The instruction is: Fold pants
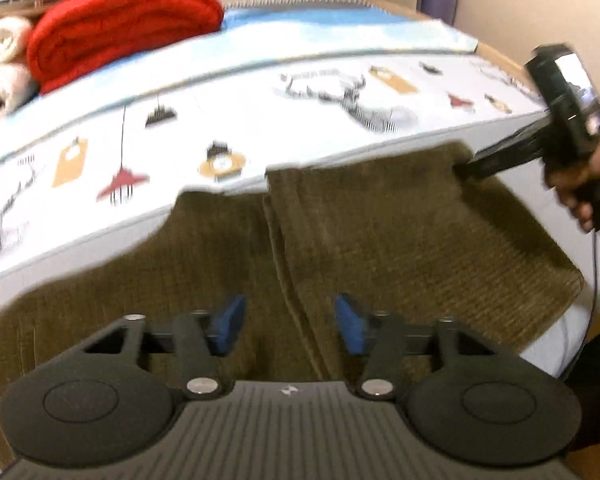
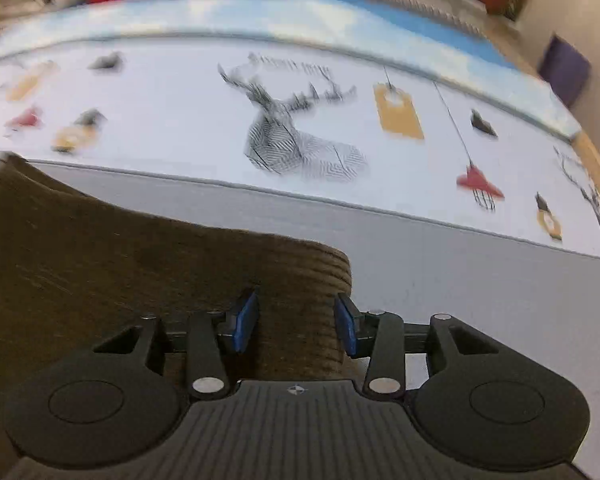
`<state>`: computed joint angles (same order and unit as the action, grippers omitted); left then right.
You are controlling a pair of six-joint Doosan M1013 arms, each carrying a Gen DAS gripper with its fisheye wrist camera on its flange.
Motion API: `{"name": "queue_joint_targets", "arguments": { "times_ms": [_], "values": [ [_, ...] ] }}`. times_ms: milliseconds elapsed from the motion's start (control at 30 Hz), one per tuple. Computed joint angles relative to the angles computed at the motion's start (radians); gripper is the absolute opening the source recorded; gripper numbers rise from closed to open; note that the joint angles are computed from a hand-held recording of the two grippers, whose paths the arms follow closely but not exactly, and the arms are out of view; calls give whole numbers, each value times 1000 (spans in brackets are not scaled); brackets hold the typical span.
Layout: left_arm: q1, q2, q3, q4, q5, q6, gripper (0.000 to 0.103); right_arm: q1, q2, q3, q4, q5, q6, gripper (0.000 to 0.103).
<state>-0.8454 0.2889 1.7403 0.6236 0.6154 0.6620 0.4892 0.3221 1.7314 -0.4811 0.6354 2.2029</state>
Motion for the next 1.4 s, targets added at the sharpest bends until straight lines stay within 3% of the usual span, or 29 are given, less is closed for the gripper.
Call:
{"name": "queue_joint_targets", "arguments": {
  "times_ms": [133,400,467,567,633,767,967,1133,1300,1400],
  "values": [
    [-4,13,-14,101,-19,-57,44,12,19,-11,-28,19,-21,48],
    [10,56,-58,15,-53,53,44,9,2,6,-31,3,-10,48],
    [17,81,-78,-31,-17,95,44,11,-3,13,-40,-5,4,48],
    [30,142,-135,-109,135,139,48,13,-11,22,-50,-9,18,48],
    [43,135,-132,-146,119,99,47,15,-16,26,-52,-7,25,48],
    [29,102,-102,-42,74,26,47,12,-31,32,-48,-17,49,48],
    [35,57,-58,20,40,-94,49,46,-80,67,-288,-106,292,48],
    [42,-25,14,136,4,-279,50,92,-140,86,-450,-169,481,48],
    [53,-130,87,178,-20,-289,50,157,-188,113,-443,-245,458,50],
    [67,-197,132,121,-35,-215,50,192,-183,123,-260,-249,282,50]
  ]
}}
